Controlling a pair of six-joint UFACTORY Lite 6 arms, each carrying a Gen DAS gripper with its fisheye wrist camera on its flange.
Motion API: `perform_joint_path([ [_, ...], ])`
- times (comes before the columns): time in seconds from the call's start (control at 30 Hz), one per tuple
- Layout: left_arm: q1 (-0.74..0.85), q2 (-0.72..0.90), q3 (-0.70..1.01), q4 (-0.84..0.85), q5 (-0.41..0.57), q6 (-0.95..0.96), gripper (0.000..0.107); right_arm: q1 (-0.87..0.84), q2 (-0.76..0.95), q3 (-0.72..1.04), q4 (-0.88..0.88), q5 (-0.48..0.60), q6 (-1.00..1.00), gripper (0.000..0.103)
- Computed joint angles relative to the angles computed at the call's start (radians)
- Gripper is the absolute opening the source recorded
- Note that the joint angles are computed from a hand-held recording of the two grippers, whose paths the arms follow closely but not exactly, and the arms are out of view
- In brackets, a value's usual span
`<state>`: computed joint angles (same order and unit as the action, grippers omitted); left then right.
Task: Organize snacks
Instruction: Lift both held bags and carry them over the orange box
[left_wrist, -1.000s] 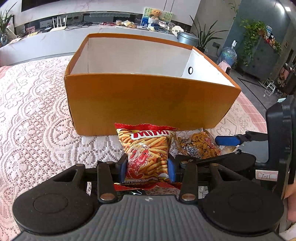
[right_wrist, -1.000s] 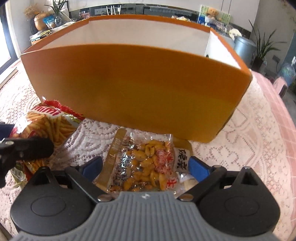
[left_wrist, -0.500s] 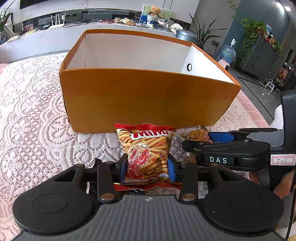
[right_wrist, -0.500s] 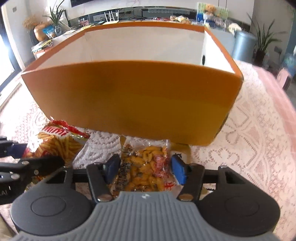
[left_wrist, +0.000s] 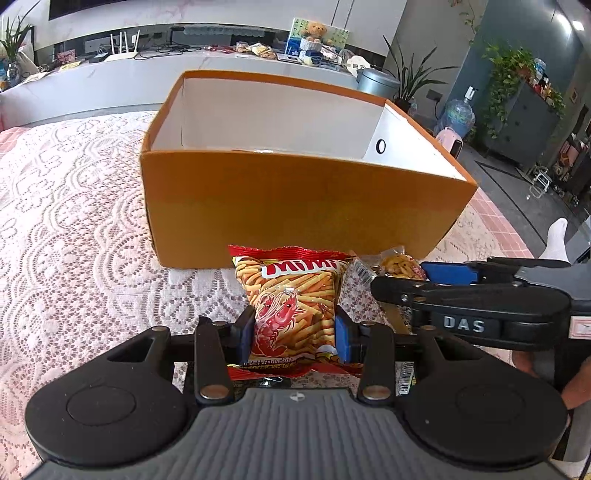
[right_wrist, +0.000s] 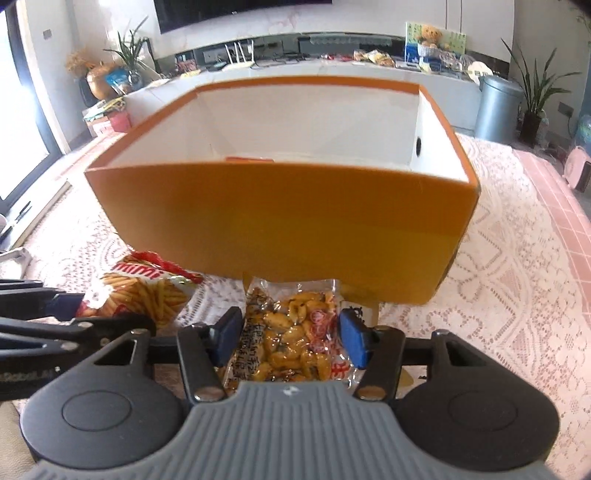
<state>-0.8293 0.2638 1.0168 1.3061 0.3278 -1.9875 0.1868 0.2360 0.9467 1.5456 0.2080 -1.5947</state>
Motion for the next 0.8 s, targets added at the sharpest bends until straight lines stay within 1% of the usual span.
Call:
perform_joint_path([
  [0.1, -0.008, -0.035, -0.02, -0.01, 0.018, 0.003, 0.047, -0.013, -0.058, -0.034, -0.032, 0.034, 0.05, 0.056],
  [0.2, -0.024, -0.075, -0.032, -0.03, 0.04, 0.027, 0.047, -0.016, -0.137, -0.073, -0.056, 0.044, 0.08, 0.056],
  [0.4, -0.07, -0.158, -0.043, -0.063, 0.112, 0.067, 0.047, -0.029, -0.297, -0.115, -0.213, 0.081, 0.264, 0.056],
  [0.5, -0.076, -0.197, -0.045, -0.086, 0.122, 0.089, 0.047, -0.048, -0.364, -0.121, -0.28, 0.107, 0.335, 0.056],
  [0.7, -0.109, -0.199, 0.034, -0.129, 0.206, 0.176, 0.047, -0.076, -0.43, -0.083, -0.377, 0.153, 0.412, 0.056],
  [0.8, -0.093, -0.182, 0.094, -0.167, 0.209, 0.248, 0.047, -0.076, -0.44, -0.045, -0.428, 0.152, 0.444, 0.056],
])
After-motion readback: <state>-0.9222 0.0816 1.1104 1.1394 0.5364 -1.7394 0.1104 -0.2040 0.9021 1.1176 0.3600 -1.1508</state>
